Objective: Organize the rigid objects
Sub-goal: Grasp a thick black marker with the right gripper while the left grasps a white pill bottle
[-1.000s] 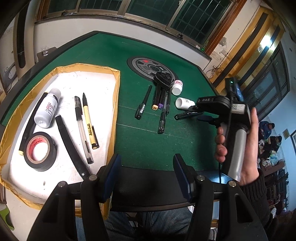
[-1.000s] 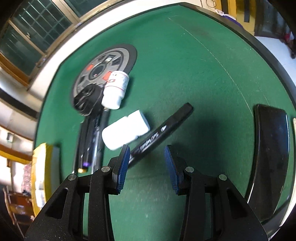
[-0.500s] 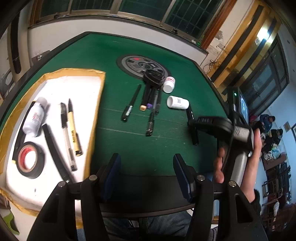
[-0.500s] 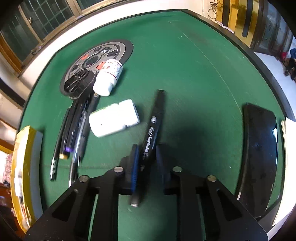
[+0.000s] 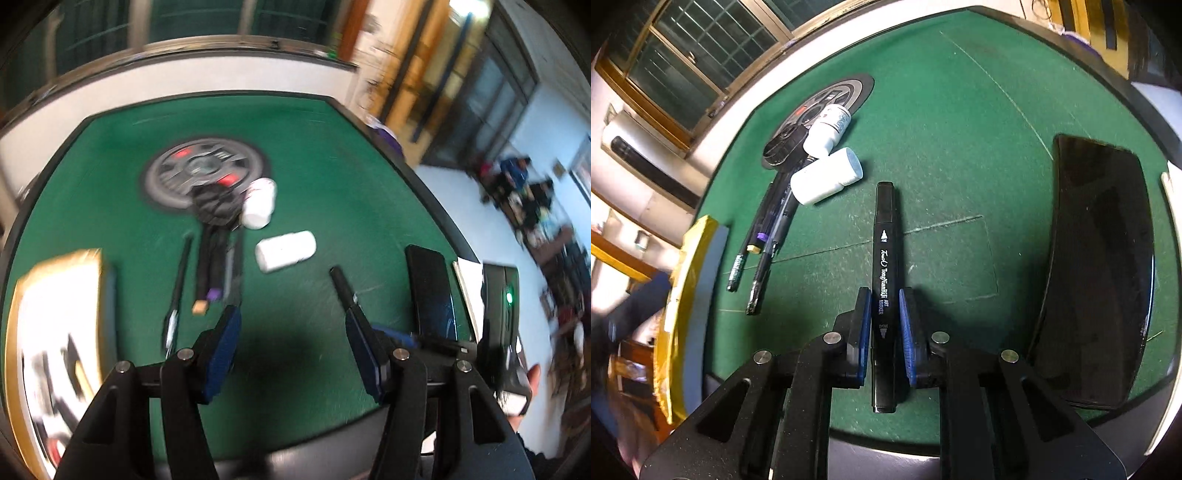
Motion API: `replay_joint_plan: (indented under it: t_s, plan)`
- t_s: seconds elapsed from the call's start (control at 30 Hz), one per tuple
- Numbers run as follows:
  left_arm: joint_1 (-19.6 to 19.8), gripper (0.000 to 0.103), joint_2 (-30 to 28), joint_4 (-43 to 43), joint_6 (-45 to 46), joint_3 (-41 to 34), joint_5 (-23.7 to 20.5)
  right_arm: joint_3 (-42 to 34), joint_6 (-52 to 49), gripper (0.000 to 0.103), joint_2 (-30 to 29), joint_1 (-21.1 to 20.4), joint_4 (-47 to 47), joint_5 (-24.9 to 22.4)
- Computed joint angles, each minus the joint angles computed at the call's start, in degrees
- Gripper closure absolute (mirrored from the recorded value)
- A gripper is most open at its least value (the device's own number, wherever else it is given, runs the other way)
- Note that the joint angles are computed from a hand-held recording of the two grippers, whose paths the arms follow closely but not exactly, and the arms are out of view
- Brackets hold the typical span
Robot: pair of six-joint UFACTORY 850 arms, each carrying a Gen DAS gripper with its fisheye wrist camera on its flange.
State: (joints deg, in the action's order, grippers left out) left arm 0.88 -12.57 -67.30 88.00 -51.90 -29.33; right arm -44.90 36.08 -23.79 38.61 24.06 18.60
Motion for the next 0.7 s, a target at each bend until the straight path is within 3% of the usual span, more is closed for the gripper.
replay_joint_plan:
  t_s: [0.3,0.37,0.43,0.53,0.63,0.7]
  plan:
    - [-6.7,0.042,-10.5,8.7,4.1,-9.4,7.0,2.1,5.5,0.088,0.6,-0.1,-4.9,2.9]
    - [-8.4,0.042,-12.7,15.3,-0.8,-11.2,10.4,2.4,4.6,0.088,0.8,-0.2,-4.4,3.0]
    - [-9.3,0.042,-14.3,22.4,-7.7,-12.8,11.1,2.8,5.9,0.088,0.8,-0.4,-5.7,4.0]
    - [-10.3,0.043,-15.5,23.5,-6.8,-13.4,13.6,3.1,6.3,0.089,0.8,-0.5,-6.5,4.5]
    - [-10.7,0.043,-16.4,31.0,-14.3,-14.0,13.7,2.8,5.6,0.089,0.7,-0.6,-6.0,4.3]
    - [-11.0,0.05,-16.3,36.3,-20.1,-13.7,14.1,2.6,4.0,0.089,0.7,-0.5,-4.7,3.9]
